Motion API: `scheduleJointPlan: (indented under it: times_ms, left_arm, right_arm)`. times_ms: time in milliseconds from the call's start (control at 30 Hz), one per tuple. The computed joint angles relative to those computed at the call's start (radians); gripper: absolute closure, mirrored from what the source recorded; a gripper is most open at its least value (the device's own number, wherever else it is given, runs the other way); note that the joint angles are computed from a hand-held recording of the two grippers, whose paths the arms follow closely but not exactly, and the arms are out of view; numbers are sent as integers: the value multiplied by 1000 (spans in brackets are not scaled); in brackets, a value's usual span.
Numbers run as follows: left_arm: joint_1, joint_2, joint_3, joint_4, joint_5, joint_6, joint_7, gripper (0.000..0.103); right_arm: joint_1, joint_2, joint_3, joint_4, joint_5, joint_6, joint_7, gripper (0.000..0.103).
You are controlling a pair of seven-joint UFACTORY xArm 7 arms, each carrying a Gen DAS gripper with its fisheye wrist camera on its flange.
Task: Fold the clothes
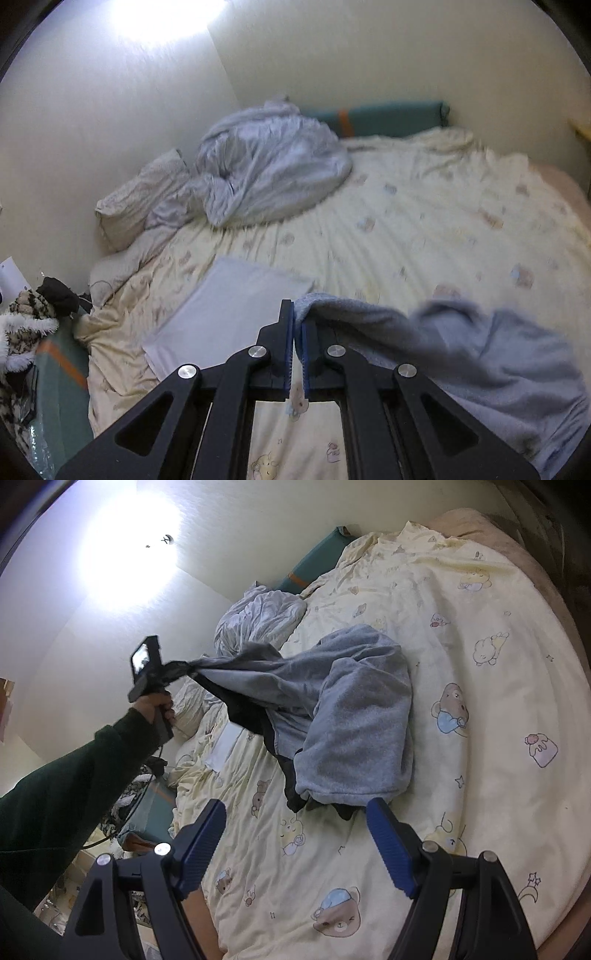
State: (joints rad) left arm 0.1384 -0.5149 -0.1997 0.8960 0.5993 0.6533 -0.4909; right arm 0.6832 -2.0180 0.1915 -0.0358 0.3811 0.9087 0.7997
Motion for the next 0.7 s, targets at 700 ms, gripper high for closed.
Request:
scheduleJointPlan:
  times_ms: [700]
  left_arm:
    - [-221,-154,281,-343,-629,24,303,88]
  right_arm:
    - [71,221,23,38,-24,-92,-35,24]
